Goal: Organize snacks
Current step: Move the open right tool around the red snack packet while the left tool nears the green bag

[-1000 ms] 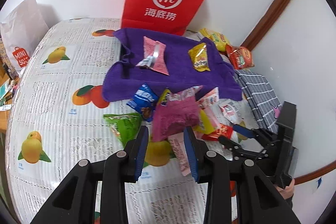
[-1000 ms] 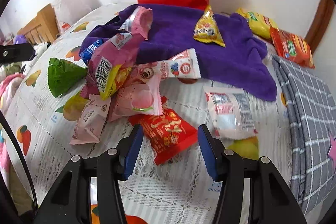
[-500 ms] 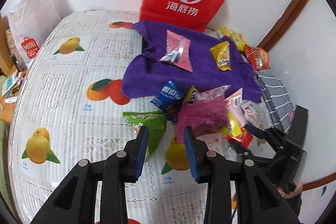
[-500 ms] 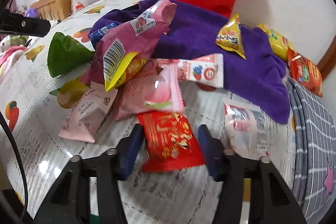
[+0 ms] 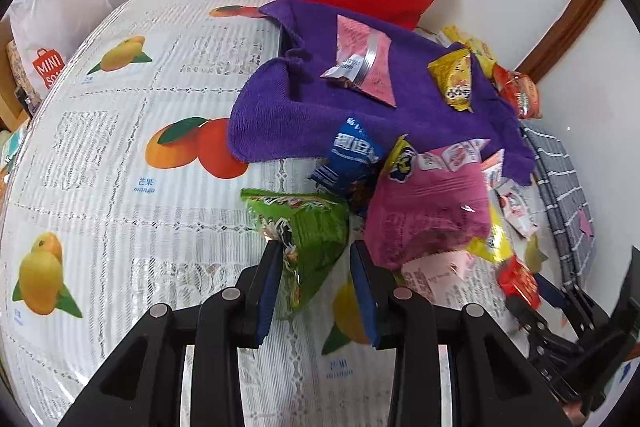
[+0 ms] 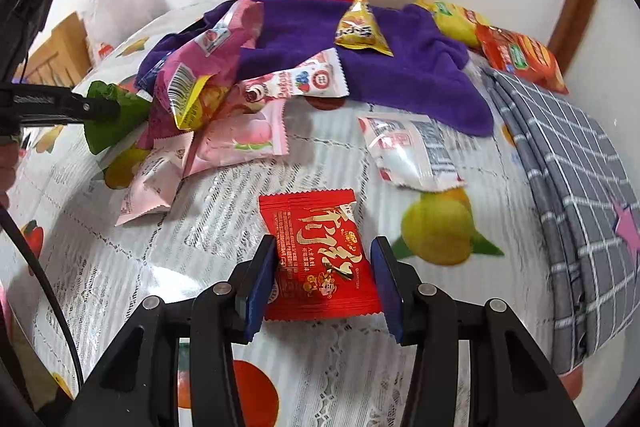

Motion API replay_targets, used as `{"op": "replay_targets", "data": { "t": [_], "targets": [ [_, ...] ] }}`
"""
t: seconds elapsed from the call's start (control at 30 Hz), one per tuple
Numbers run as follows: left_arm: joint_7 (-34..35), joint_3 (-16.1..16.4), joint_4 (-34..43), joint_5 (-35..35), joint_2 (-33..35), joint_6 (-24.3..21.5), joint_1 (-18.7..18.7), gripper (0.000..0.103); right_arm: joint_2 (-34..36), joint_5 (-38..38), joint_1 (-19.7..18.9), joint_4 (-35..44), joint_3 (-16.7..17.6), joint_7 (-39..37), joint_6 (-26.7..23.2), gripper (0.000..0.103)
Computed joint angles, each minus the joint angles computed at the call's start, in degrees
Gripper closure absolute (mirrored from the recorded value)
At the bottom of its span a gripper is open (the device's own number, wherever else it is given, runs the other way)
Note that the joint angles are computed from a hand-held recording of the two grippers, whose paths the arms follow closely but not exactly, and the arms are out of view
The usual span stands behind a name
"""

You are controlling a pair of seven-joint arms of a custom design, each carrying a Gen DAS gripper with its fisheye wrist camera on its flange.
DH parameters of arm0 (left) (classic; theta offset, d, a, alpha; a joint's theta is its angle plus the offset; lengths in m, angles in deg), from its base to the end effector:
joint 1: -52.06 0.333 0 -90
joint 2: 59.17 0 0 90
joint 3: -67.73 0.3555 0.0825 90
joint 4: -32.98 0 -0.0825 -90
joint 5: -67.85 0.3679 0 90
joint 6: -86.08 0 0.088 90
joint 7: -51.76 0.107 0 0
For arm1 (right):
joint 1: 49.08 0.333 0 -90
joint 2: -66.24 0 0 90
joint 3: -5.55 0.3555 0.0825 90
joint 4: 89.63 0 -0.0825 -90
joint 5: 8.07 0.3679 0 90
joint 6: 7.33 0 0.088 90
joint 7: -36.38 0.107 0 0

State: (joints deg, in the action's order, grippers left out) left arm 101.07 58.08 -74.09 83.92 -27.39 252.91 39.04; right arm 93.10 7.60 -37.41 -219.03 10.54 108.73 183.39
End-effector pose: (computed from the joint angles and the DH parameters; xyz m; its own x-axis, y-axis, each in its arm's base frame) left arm 0.6345 -0.2662 0.3202 0.0495 -0.9712 0.2332 -0.8949 -0.1468 -0.4214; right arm 0.5716 0.1379 0.2691 0.2816 -0.9592 0.0242 -0.7907 -0.2463 -0.5605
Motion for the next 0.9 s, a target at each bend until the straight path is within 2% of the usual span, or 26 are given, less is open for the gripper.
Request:
{"op": "replay_targets", "data": {
  "t": [0.1,0.3,0.47,0.53,0.57,0.6,0.63,0.67,0.73,0.9],
  "targets": [
    [-0.63,0.9,0.81,0.63,0.87,0.56,-0.65,0.07,0.24,-0.21,-1.84,-0.25,1.73,0.43,0.84,0.055],
    [-3.38,4.43,2.43,4.27,1.74,0.23,-3.85,0.07,0.96,0.08,-2.06,0.91,2.0,1.6,0.35,0.055],
    [-3.78,3.76,1.25,5.3,0.87,0.96,-3.25,0.071,0.74,0.04,-3.69,1.05,3.43,2.53,-0.6,0.055],
    [-4.33,4.14,0.15,5.97,-0.17,1.56,-3.62,0.071,0.5,-0.51,-7.54,0.97,7.11,2.76,-1.51,0.055],
    [-4.69,4.46,-0.35,6.44,-0.71,1.83,-3.93,0.071,0.52,-0.93,-10.95,0.83,10.43,2.87,-1.72,0.055],
    [-5.31,5.04,-0.97,7.07,-1.45,2.05,-4.48,0.072,0.53,-1.1,-12.42,0.79,11.83,2.99,-1.85,0.055],
    [-5.76,5.35,-1.28,7.56,-1.89,2.17,-4.77,0.073,0.31,-1.12,-13.36,0.61,12.75,3.2,-1.99,0.055],
    [-6.1,5.47,-1.78,8.03,-2.56,2.36,-4.94,0.076,0.06,-1.04,-13.21,0.43,12.69,3.38,-1.92,0.055],
    [-6.9,5.79,-2.56,9.0,-3.69,2.47,-5.38,0.076,-0.69,-1.0,-12.76,-0.12,12.33,3.66,-1.61,0.055],
    [-9.92,7.31,-4.52,12.84,-6.44,3.64,-7.13,0.078,-2.72,-2.52,-16.24,-2.28,15.76,4.99,0.07,0.055]
  ]
}}
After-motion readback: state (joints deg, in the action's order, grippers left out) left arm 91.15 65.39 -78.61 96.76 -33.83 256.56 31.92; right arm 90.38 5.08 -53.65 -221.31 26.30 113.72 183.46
